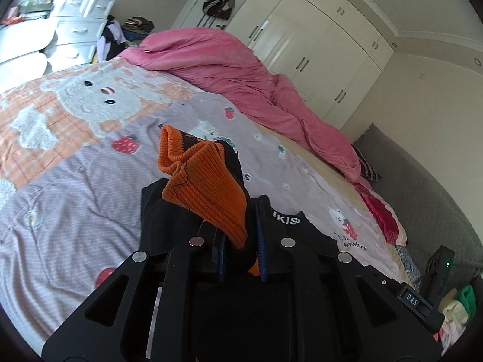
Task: Fold small clothes
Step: 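Carry the held sleeve across the shirt body toward the first folded cuff, then lower the cuff onto the shirt and open the left gripper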
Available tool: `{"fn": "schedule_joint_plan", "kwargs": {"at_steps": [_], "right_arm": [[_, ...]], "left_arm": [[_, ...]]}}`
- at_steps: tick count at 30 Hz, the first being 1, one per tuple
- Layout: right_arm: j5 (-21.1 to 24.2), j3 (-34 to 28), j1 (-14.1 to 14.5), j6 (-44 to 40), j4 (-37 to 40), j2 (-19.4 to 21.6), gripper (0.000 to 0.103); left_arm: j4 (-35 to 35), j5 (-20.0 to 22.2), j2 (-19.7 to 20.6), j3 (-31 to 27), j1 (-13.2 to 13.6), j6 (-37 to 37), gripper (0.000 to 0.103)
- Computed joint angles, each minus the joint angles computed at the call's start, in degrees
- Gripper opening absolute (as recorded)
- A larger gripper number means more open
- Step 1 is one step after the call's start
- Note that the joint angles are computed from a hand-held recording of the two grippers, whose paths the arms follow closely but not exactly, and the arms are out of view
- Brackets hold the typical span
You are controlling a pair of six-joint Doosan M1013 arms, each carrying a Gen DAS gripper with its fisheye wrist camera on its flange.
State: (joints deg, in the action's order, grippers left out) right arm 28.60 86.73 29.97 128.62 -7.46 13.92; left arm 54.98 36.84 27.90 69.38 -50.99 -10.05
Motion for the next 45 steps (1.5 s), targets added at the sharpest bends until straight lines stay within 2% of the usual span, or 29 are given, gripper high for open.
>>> {"fn": "schedule_joint_plan", "kwargs": {"at_steps": [9,16,23,30,37,45], "right_arm": [[-1.36,2.33,-1.47,0.67,1.2,-1.63,0.098],[-1.51,3.91,-2.35,5.05,-1.85,-2.8,0.099],[-1.51,4.52,-3.16,5.09,-0.96,-3.01,0.099],[-1.16,5.29,-3.93,8.92,-4.37,-3.76,0.099],[-0.05,5.64,-4.81,11.4,-6.15,-3.71,0.099],[0.44,5.52,-5.39,11.51,-5.79,-3.36,0.099]], "left_arm": [[-5.1,-0.05,3.19,-5.57,-0.57,8.66,0.009],[-10.34,-0.82,5.67,-9.3,-0.84,15.15,0.009],[-16.78,-0.85,8.31,-12.86,-1.1,23.34,0.009],[-23.21,-1.22,10.78,-15.77,-1.07,30.03,0.009],[-29.75,0.82,13.55,-19.24,-1.31,37.5,0.009],[-34.45,2.45,15.57,-21.51,-1.38,42.56,0.009]]}}
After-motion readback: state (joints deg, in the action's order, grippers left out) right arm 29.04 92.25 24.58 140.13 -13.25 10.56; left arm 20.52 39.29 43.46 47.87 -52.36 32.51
